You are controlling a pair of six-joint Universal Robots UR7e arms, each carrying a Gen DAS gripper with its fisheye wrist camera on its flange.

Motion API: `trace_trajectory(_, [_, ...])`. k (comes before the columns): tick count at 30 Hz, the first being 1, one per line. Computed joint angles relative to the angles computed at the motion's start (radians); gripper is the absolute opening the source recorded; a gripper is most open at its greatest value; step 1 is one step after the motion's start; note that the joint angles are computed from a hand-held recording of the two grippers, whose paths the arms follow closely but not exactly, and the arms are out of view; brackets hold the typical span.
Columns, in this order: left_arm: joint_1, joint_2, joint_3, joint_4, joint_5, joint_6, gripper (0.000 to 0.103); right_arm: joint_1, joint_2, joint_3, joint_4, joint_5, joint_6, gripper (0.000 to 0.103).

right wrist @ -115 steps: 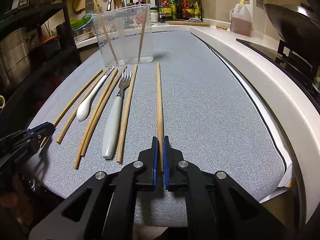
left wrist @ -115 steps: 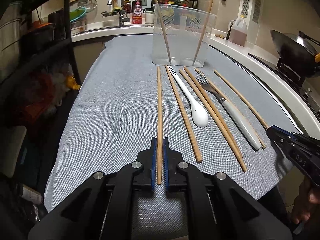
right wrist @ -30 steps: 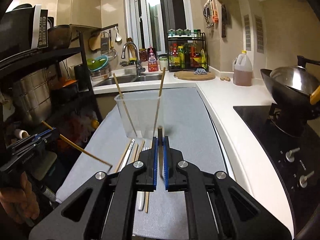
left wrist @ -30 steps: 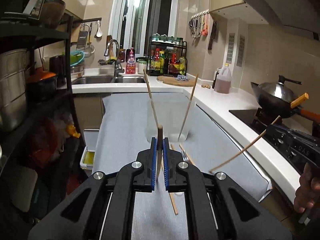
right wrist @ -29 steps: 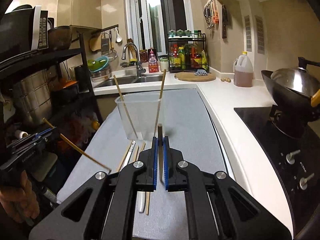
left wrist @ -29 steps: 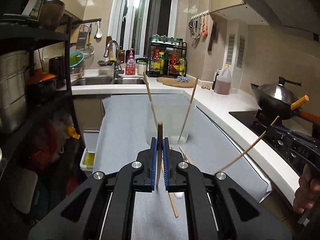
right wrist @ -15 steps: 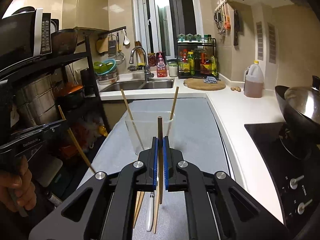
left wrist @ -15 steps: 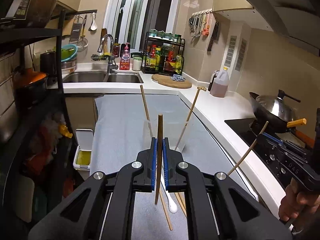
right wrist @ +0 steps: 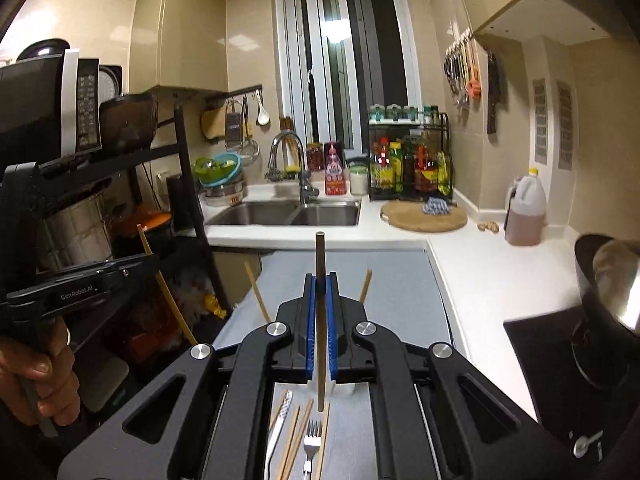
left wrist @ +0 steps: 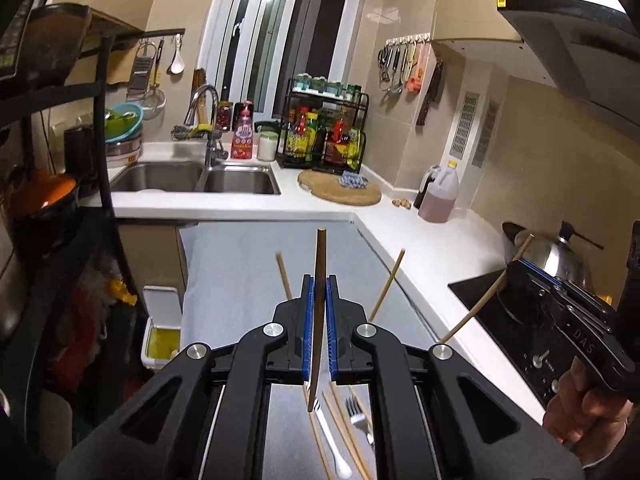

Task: Organize utensils
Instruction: 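Raise the right tool's chopstick above the container while the left tool lifts its chopstick there, then open the right tool to drop its chopstick in while the left tool releases its chopstick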

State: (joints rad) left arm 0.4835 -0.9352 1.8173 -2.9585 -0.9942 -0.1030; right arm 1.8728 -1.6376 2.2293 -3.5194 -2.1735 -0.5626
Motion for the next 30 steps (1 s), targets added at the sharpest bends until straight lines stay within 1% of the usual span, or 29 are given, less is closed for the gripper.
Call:
trace_trajectory(2, [0.003,0.025,-0.055,-0.001,0.000,0.026,0.006,0.006,0.026,-0.050,0.004,0.007,-0.023,0.005])
trace_trajectory(6, [0.014,0.075,-0.143,-0.008,-0.013,0.064,0.006,0.000,0.074,-0.131,0.002,0.048,-0.052,0.005])
trace_trajectory(7, [0.018,0.088,-0.161,-0.014,-0.017,0.074,0.006,-0.009,0.085,-0.147,-0.004,0.068,-0.058,0.005])
trace_trajectory(10, [0.031,0.133,-0.215,-0.044,-0.024,0.103,0.006,-0.028,0.117,-0.180,-0.028,0.092,-0.073,0.005])
trace_trajectory(14, [0.062,0.194,-0.278,-0.034,-0.043,0.103,0.006,-0.082,0.146,-0.198,-0.031,0.136,-0.052,0.005])
trace_trajectory(16, [0.073,0.217,-0.288,-0.029,-0.040,0.106,0.006,-0.115,0.154,-0.192,-0.024,0.157,-0.038,0.005])
trace_trajectory(22, [0.104,0.261,-0.290,0.017,-0.048,0.095,0.006,-0.187,0.172,-0.164,-0.008,0.188,-0.018,0.005])
trace_trajectory(25, [0.114,0.272,-0.286,0.035,-0.051,0.086,0.006,-0.213,0.180,-0.148,-0.002,0.194,-0.011,0.005])
trace_trajectory(30, [0.120,0.278,-0.280,0.052,-0.049,0.085,0.006,-0.232,0.189,-0.129,0.002,0.190,-0.006,0.005])
